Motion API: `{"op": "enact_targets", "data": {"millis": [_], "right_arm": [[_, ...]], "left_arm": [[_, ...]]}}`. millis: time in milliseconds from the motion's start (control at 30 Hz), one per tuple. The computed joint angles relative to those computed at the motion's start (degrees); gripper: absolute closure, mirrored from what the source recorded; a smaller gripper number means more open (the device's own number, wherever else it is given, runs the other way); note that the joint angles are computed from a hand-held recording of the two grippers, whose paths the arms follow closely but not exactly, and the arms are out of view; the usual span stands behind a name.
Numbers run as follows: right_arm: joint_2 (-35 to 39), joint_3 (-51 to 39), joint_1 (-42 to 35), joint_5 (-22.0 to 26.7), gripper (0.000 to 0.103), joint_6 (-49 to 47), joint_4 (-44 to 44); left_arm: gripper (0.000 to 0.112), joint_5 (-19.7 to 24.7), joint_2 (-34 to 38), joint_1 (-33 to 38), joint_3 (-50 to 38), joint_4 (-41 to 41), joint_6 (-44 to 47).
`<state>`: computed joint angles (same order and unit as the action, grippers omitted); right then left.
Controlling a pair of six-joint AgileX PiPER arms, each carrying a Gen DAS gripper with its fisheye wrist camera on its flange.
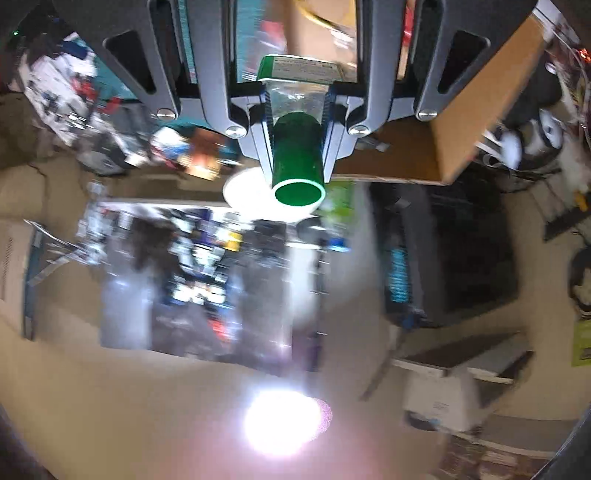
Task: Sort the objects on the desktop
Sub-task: 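Carry the green-capped bottle with the left tool down into the cardboard box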
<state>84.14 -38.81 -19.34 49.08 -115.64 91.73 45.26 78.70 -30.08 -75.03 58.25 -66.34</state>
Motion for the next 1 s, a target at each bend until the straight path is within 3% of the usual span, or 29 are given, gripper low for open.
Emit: {"op": "enact_targets", "data": {"millis": [100,267,400,700,1000], "right_arm": [[0.8,-0.74,1.08,0.14,0.052,-0.11,0.93],[2.2,-3.5,3.37,-0.44,0.052,0.71,1.79],[3.25,-7.14,6.3,-1.77,0.052,1.87,2.2],[5.95,-17.33,12.31,-3.93,0.052,4.84,1.84],[10.22,-25.43,17.93,-5.38,0.051,7.07,2.49]], "left_arm": [[0.091,-0.84,1.4,7.5,-1.8,-4.99,7.82],[0.091,-3.18,7.97,19.39,-5.93,-21.96,23.61],[0.091,-1.34,13.69,28.37,-11.27,-41.54,36.6],[0.091,9.64,29.84,35.63,-25.39,-49.77,41.34],[0.091,17.48,36.74,36.74,-27.56,-52.01,43.4]]}}
